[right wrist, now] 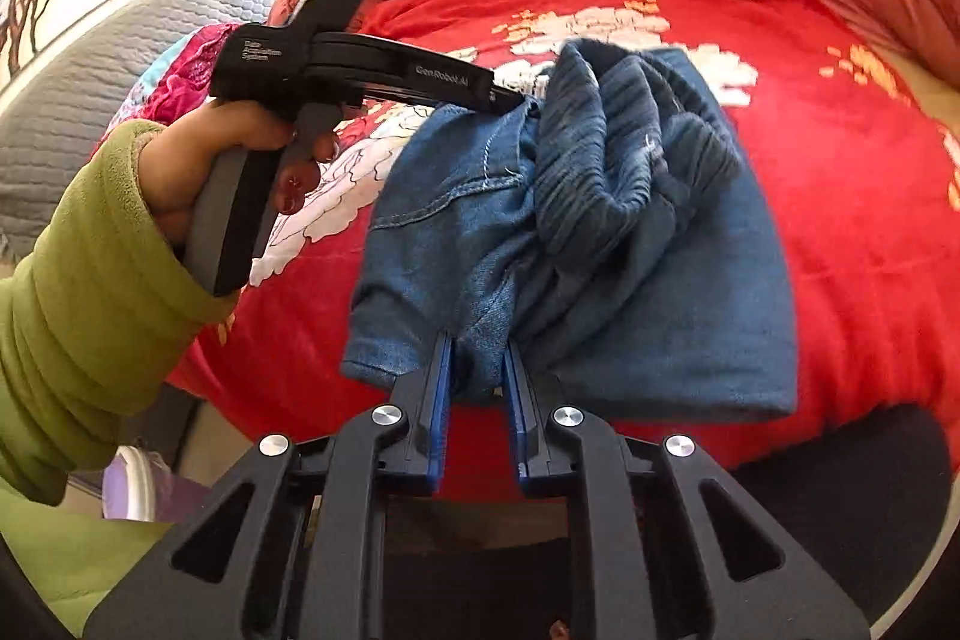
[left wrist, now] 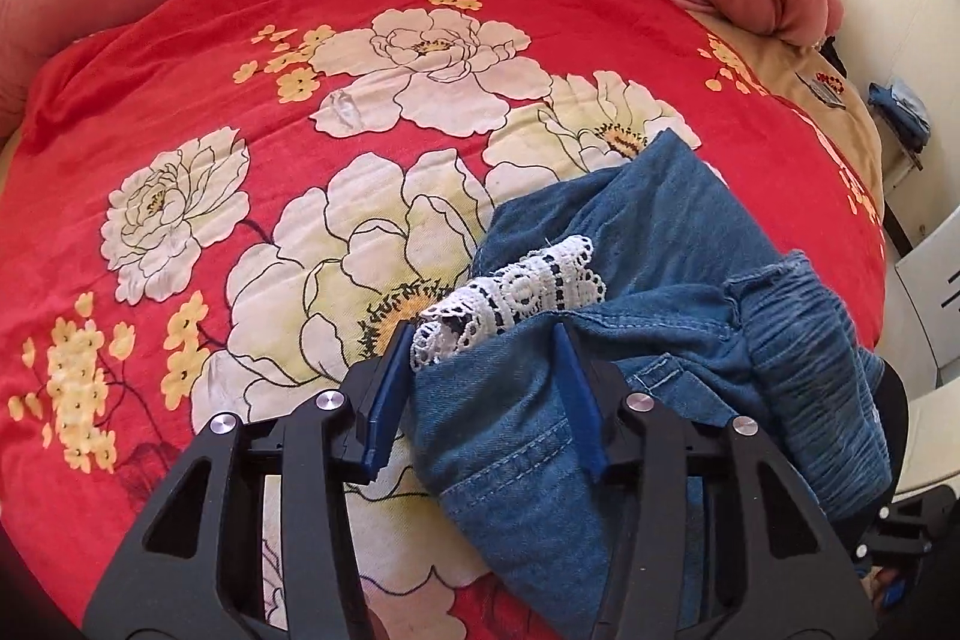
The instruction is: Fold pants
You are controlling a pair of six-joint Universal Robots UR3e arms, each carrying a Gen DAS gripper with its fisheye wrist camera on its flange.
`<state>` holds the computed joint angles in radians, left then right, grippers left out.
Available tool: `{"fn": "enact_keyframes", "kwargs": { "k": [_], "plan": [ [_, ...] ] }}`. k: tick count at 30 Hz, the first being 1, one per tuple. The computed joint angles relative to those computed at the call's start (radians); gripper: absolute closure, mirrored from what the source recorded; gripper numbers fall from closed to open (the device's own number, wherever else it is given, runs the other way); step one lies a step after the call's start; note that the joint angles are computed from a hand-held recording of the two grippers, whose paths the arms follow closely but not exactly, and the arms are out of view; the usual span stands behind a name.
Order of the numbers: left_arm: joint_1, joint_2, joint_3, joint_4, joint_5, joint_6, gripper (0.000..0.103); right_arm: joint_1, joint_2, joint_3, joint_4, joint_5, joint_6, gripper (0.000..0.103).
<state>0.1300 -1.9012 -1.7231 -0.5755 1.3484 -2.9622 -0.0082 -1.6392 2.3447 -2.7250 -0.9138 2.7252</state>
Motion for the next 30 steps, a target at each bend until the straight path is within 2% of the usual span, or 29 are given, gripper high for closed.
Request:
{"fn": "enact_keyframes", "kwargs": {
  "k": [5, 10, 16, 18, 21, 25, 27, 30],
  "plan": [
    [0.004, -0.004, -0.003, 0.012, 0.003, -0.017, 0.054, 0.016, 0.002, -0.019, 0.003, -0.010, 0.007, 0.085],
    [0.026, 0.024, -0.063, 0.097, -0.024, -0.046, 0.052, -0.010, -0.105, -0.011, 0.051, 0.005, -0.022, 0.070],
    [0.078, 0.134, -0.164, 0.164, -0.062, -0.107, 0.052, -0.057, -0.189, 0.016, 0.017, 0.008, -0.018, 0.069],
    [0.112, 0.208, -0.218, 0.149, -0.127, -0.107, 0.052, -0.054, -0.174, 0.010, -0.006, 0.009, -0.001, 0.069],
    [0.115, 0.281, -0.269, 0.124, -0.171, -0.082, 0.052, -0.023, -0.104, -0.020, -0.077, 0.004, 0.033, 0.069],
    [0.093, 0.285, -0.272, 0.067, -0.219, -0.048, 0.052, 0.055, 0.009, -0.065, -0.154, -0.074, 0.074, 0.069],
    [0.065, 0.244, -0.246, 0.058, -0.197, -0.056, 0.052, 0.077, 0.045, -0.081, -0.137, -0.113, 0.088, 0.069],
    [0.016, 0.188, -0.217, 0.086, -0.136, -0.059, 0.051, 0.070, 0.068, -0.076, -0.131, -0.114, 0.094, 0.069]
  ]
}}
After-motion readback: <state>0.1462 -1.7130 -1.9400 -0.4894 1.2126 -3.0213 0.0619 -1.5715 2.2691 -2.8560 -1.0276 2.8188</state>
